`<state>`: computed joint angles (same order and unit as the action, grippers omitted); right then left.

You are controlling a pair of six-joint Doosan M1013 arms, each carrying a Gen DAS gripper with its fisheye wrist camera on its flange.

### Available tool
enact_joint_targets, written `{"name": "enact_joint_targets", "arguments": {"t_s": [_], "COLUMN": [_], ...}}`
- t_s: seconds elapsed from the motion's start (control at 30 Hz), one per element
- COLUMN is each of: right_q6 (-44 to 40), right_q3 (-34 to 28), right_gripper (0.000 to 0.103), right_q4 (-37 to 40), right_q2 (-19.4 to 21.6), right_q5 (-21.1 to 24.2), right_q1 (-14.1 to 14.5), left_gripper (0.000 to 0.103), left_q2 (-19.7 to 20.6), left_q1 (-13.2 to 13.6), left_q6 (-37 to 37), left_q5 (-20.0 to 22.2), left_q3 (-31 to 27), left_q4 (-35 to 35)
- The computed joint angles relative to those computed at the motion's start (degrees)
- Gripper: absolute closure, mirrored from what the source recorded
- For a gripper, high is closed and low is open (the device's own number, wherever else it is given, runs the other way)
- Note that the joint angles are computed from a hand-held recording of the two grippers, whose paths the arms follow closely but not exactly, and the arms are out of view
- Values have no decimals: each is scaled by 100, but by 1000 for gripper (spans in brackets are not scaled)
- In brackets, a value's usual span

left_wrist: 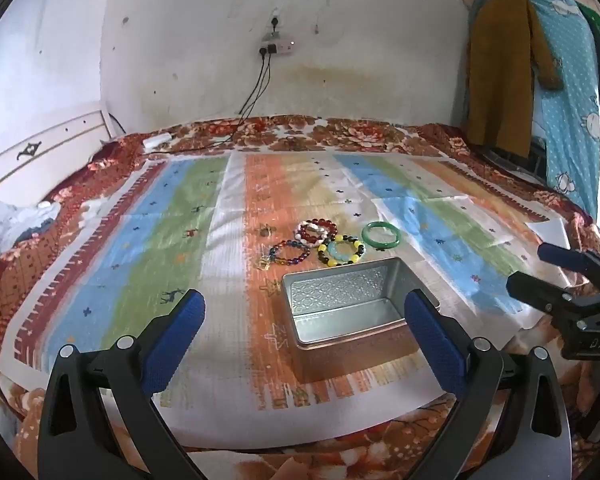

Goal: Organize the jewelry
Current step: 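Move both tools toward the jewelry beside the silver tin box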

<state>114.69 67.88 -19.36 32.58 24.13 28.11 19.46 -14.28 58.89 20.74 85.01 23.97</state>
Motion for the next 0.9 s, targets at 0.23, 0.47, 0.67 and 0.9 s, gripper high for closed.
{"name": "enact_joint_targets", "arguments": {"t_s": [0.23, 0.47, 0.67, 0.9], "right_q6": [474, 430, 363, 111], "right_q3": [-13, -31, -16, -52], "right_gripper": [4, 4, 4, 4], "right_q4": [-379, -144, -154, -16], "right_q2": [14, 19, 15, 35], "right_q5": [39, 66, 37, 108], "right_q1": [2, -47, -33, -29], "left_gripper": [5, 5, 5, 5], "left_q2": [117, 105, 155, 134], "left_q1": [155, 14, 9, 121], "left_q6": [1055, 1077, 948, 1058], "left_q5": [411, 126, 385, 450], "left_q3": [-285, -86, -174, -177], "left_q4": [-1071, -850, -817, -1374]}}
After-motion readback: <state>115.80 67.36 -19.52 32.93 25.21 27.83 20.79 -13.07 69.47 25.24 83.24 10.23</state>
